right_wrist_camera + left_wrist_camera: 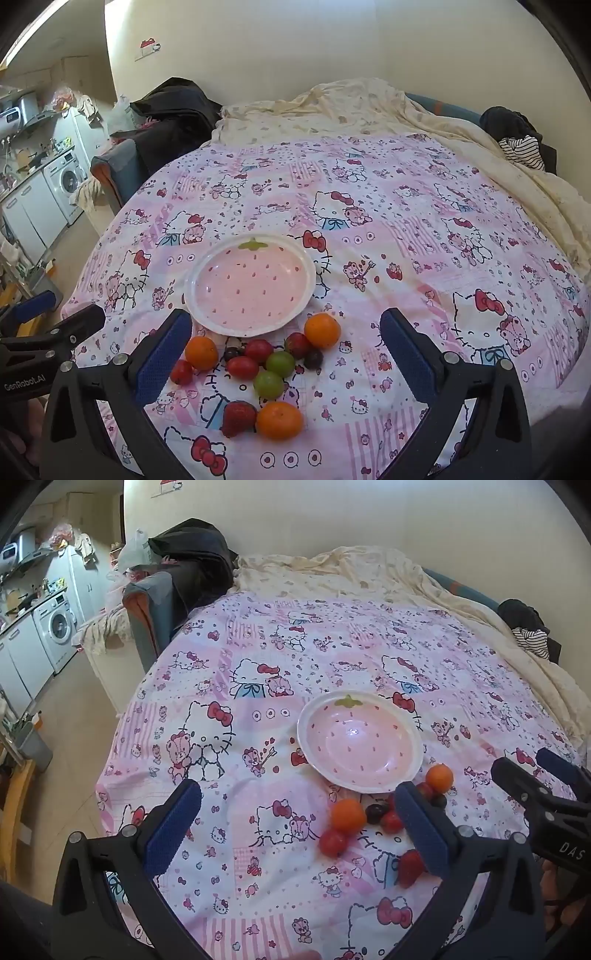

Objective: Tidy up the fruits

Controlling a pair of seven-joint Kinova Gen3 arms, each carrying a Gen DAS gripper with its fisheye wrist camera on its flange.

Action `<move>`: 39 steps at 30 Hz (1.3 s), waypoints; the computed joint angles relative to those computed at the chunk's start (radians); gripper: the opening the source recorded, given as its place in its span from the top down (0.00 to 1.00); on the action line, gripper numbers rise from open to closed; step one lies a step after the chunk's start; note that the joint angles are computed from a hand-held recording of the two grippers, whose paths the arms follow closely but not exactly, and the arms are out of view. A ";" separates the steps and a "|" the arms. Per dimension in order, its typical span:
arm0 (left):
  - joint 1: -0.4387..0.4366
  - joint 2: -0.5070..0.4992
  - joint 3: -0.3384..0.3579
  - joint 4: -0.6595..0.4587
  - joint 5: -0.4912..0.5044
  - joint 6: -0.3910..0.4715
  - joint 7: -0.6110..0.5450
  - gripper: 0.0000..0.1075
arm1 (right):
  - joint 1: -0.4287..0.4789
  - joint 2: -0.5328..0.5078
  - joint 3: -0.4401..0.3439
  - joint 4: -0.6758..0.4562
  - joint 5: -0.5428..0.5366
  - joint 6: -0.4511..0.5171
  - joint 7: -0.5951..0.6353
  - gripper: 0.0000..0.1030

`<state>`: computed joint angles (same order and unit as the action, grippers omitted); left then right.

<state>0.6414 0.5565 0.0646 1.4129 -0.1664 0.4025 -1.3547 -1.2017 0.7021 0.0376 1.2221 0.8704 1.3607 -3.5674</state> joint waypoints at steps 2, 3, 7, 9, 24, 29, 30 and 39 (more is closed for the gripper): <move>-0.006 0.007 0.006 -0.009 0.007 0.004 -0.002 0.04 | 0.002 0.003 -0.002 -0.007 -0.005 0.003 0.008 0.00; -0.010 0.009 0.011 -0.013 0.009 0.010 -0.008 0.04 | 0.002 0.003 -0.001 -0.008 -0.005 0.003 0.008 0.00; -0.010 0.010 0.008 -0.018 0.013 0.012 -0.010 0.04 | 0.001 0.000 0.000 -0.003 -0.005 0.001 0.005 0.00; -0.010 0.010 0.008 -0.019 0.014 0.010 -0.010 0.04 | 0.003 0.015 -0.001 -0.028 -0.005 0.014 0.025 0.00; -0.006 -0.004 0.003 -0.006 0.011 0.003 0.002 0.04 | 0.004 -0.002 -0.002 0.002 -0.007 0.004 0.015 0.00; -0.005 -0.005 0.000 0.000 0.010 -0.005 0.006 0.04 | 0.005 -0.002 -0.003 0.003 -0.007 0.003 0.013 0.00; -0.005 -0.005 0.001 -0.001 0.010 -0.003 0.005 0.04 | 0.005 -0.002 -0.003 0.003 -0.008 0.003 0.014 0.00; -0.008 -0.005 0.002 0.000 0.011 -0.002 0.005 0.04 | 0.005 -0.003 -0.004 0.004 -0.008 0.002 0.013 0.00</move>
<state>0.6334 0.5511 0.0670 1.4128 -0.1559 0.4007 -1.3493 -1.1963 0.6994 0.0340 1.2262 0.8621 1.3629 -3.5549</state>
